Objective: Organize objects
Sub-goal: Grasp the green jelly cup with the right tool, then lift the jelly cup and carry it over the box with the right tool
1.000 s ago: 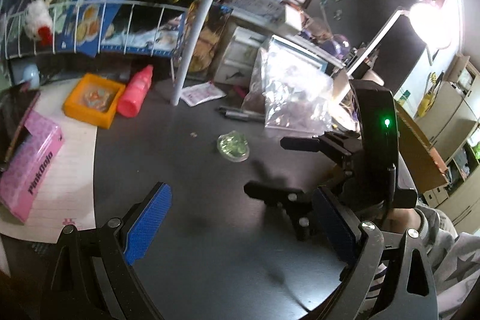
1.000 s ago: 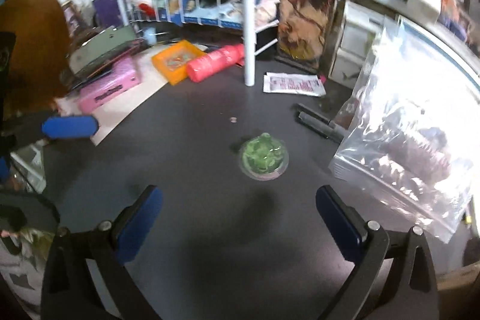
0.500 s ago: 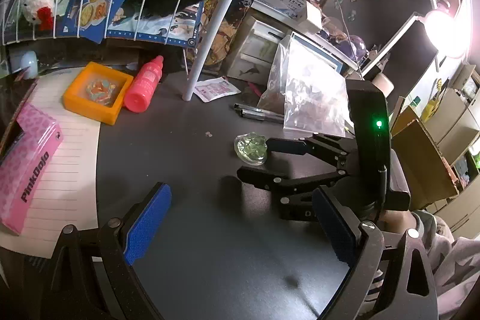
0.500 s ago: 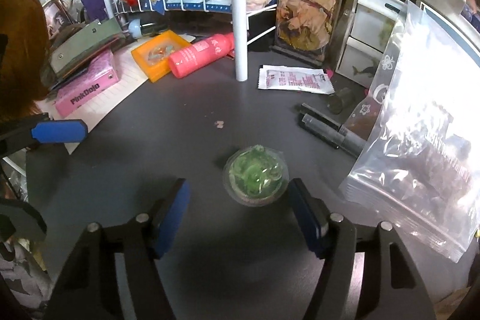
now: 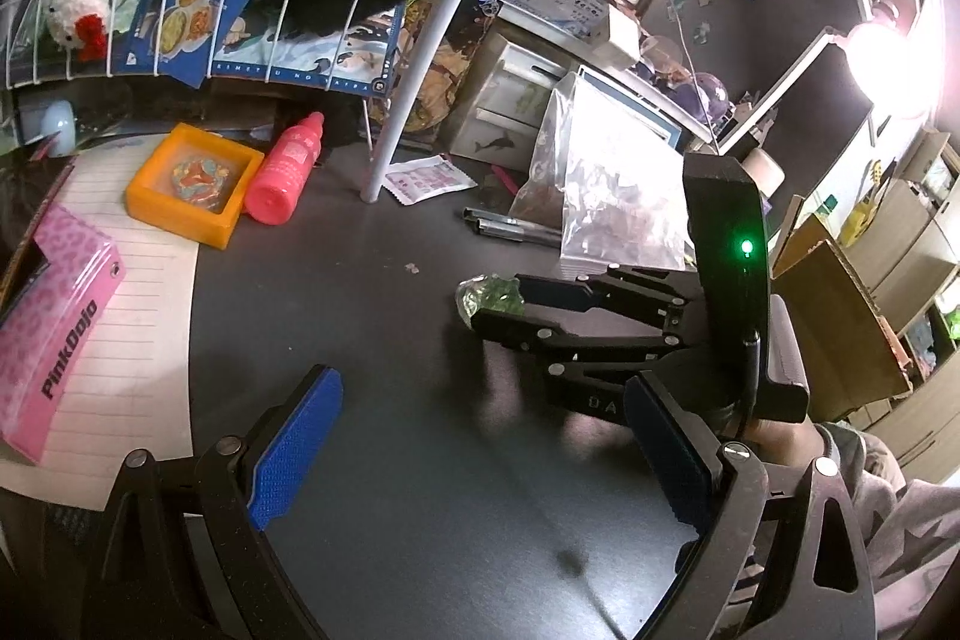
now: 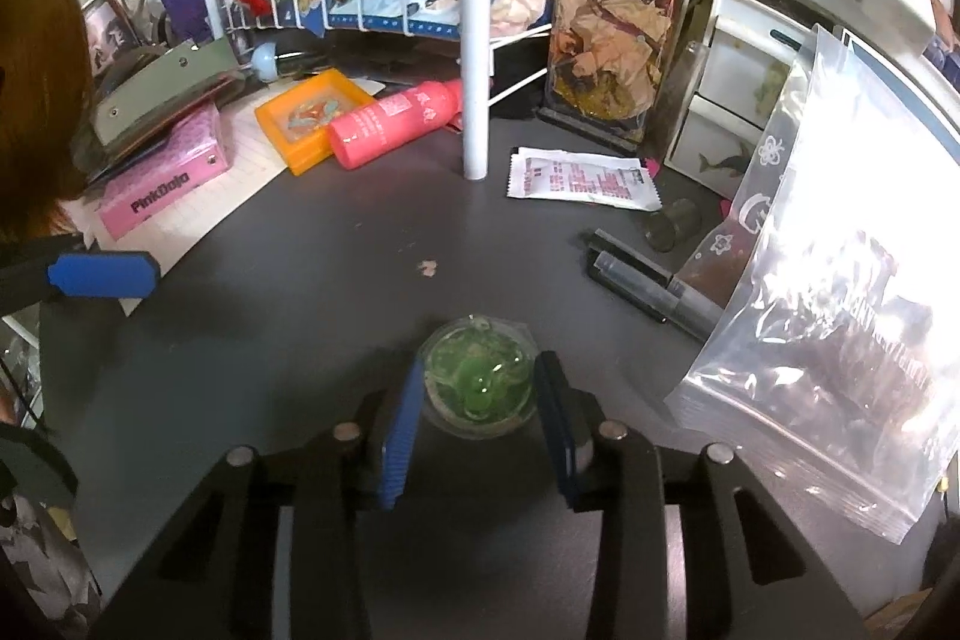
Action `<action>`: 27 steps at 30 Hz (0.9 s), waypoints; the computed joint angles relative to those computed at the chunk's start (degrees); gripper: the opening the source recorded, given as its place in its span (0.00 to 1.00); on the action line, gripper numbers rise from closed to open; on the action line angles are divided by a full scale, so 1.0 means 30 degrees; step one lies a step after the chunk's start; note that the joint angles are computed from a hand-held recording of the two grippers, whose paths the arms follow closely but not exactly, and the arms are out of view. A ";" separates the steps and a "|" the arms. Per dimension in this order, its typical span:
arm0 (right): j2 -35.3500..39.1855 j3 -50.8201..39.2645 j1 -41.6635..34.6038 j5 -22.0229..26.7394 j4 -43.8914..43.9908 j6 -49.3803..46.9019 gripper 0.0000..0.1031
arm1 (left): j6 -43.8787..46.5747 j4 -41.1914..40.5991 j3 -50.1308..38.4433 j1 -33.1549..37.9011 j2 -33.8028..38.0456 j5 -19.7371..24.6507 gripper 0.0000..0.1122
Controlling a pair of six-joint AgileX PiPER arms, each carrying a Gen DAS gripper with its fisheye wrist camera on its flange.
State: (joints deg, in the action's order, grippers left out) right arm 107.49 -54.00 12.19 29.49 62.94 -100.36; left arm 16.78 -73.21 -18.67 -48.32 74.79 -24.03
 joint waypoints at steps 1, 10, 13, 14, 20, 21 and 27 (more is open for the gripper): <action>-0.0083 0.0118 -0.0050 0.0114 0.0021 -0.0114 0.34 | 0.0125 -0.0180 -0.0020 -0.0118 -0.0032 -0.0060 0.84; -0.3241 0.2787 -0.0839 0.2162 0.0632 -0.2526 0.34 | 0.0319 -0.1130 0.0093 -0.1802 -0.1046 -0.1099 0.84; -0.5187 0.4091 -0.1347 0.3079 0.0822 -0.3730 0.34 | 0.0070 -0.1080 0.0172 -0.2540 -0.1660 -0.1591 0.84; -0.5887 0.4466 -0.1587 0.3555 0.0696 -0.3930 0.34 | 0.0245 -0.1343 0.0117 -0.2815 -0.1781 -0.1781 0.84; -0.9362 0.5977 -0.3244 0.6204 0.0377 -0.4685 0.34 | 0.1282 -0.2328 -0.0562 -0.4258 -0.2485 -0.2343 0.75; -0.9833 0.6135 -0.3593 0.6583 0.0351 -0.4837 0.34 | 0.1514 -0.2561 -0.0708 -0.4457 -0.2547 -0.2425 0.70; -1.1824 0.6399 -0.6436 0.9265 0.0015 -0.5755 0.34 | 0.1802 -0.1971 -0.2061 -0.5074 -0.2247 -0.2432 0.54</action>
